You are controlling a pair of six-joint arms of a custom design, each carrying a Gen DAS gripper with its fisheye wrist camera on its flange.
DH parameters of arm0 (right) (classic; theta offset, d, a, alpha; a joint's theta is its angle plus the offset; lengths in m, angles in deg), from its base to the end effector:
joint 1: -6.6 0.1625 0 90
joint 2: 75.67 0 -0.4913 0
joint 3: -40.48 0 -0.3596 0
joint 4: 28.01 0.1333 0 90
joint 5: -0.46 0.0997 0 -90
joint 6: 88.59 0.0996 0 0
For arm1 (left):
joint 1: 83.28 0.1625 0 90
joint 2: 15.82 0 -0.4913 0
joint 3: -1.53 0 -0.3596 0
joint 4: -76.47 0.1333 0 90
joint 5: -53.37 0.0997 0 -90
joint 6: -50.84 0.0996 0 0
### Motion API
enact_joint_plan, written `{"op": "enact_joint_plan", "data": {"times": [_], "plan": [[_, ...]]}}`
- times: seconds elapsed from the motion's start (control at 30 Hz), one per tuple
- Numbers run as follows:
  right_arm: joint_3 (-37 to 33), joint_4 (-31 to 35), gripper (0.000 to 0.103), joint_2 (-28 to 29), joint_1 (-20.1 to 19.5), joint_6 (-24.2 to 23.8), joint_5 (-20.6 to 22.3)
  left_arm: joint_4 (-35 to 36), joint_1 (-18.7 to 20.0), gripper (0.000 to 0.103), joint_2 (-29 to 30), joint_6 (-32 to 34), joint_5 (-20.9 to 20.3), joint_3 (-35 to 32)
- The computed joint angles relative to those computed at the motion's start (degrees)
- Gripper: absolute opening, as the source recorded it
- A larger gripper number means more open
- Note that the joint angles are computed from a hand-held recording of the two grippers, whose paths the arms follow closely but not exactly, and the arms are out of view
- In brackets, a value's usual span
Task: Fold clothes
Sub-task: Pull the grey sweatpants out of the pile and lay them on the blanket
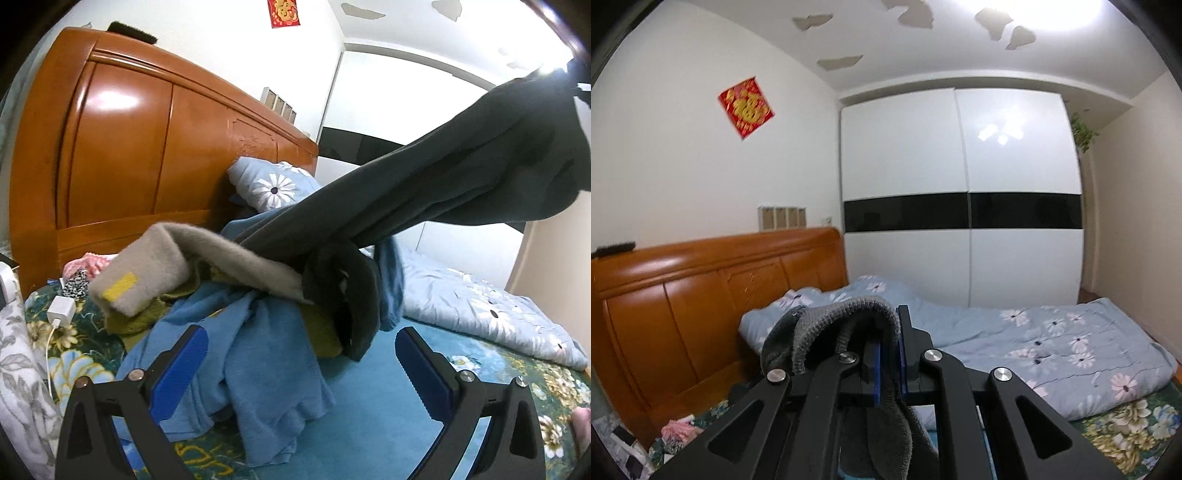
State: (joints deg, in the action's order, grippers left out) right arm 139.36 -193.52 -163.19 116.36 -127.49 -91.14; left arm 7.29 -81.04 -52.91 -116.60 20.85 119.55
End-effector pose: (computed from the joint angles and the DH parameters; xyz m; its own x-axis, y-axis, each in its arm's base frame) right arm 0.2942 -0.4329 0.6288 -0.6462 -0.5023 0.5746 -0.7108 0.1220 -0.6927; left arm -0.3671 -0.2318 0.0170 -0.7404 -0.5541 -0.3805 0.3734 0.1316 -0.9183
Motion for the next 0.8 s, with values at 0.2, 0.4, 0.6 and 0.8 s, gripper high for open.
{"op": "enact_joint_plan", "data": {"times": [0.2, 0.4, 0.6, 0.8], "plan": [[-4.98, -0.49, 0.007, -2.46, -2.27, -1.15, 1.16, -1.96, 1.28, 0.103, 0.64, 2.61, 2.98, -1.35], [-8.54, -0.93, 0.007, -5.94, -8.1, -2.07, 1.59, -5.46, 1.86, 0.103, 2.25, 8.9, 5.53, -3.25], [-12.49, -4.42, 0.007, -8.69, -16.6, -3.31, -0.35, -10.53, 3.17, 0.103, 3.13, 15.5, 8.0, -4.46], [-10.42, -4.93, 0.008, -11.74, -27.48, -9.64, 0.49, -17.71, 6.23, 0.103, 4.5, 25.58, 9.82, -5.71]]}}
